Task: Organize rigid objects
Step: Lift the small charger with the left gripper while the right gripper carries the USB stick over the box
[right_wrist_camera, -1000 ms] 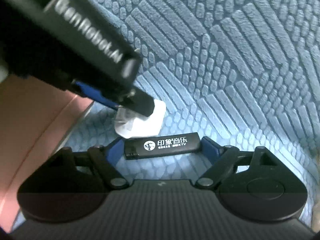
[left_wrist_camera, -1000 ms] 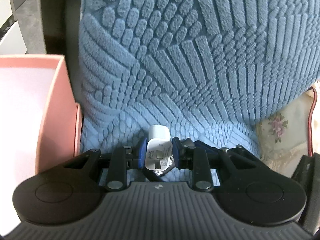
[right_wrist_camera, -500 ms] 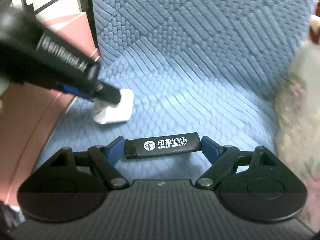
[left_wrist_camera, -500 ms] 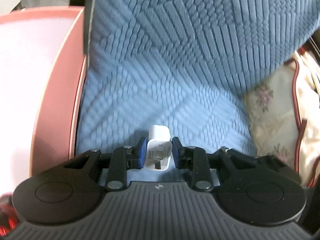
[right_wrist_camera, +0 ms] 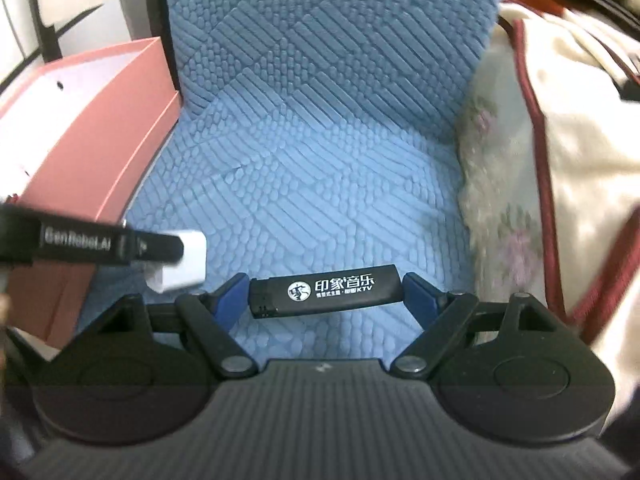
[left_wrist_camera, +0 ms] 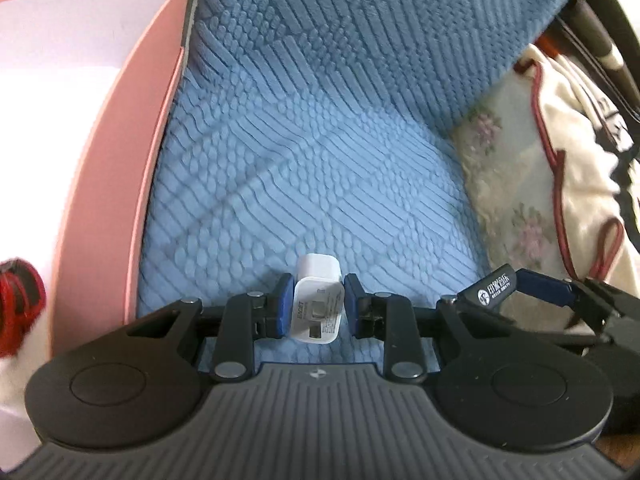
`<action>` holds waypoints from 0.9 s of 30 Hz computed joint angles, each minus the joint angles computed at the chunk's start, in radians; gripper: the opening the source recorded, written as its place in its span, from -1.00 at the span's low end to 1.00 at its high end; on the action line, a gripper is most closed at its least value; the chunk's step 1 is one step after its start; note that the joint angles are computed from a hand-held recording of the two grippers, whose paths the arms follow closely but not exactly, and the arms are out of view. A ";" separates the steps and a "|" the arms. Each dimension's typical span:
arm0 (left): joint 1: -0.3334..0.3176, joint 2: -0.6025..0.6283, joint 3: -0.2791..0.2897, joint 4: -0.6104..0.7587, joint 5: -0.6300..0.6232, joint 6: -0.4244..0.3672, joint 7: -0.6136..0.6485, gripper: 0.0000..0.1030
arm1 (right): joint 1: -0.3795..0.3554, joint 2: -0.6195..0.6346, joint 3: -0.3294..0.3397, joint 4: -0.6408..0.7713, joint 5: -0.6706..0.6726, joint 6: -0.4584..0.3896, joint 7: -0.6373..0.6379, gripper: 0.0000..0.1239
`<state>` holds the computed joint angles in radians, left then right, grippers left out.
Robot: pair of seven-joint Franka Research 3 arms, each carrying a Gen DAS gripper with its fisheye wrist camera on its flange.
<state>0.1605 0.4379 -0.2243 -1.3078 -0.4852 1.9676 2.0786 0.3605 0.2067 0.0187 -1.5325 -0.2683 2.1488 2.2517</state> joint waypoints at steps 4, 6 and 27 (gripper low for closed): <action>0.007 -0.071 0.009 -0.116 -0.004 0.038 0.040 -0.39 | -0.007 -0.041 0.002 -0.072 0.033 0.019 0.068 0.38; 0.014 -0.096 0.013 -0.153 -0.026 0.038 0.063 -0.39 | -0.013 -0.051 0.006 -0.097 0.046 0.029 0.089 0.38; -0.049 -0.137 0.044 -0.259 0.040 0.100 0.068 -0.26 | -0.032 -0.002 0.009 -0.121 0.162 0.027 0.113 0.38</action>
<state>0.1119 0.3006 -0.1806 -1.5664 -0.4455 2.0677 2.1469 0.3281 0.2045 0.0282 -1.6531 -0.1062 2.1753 2.3650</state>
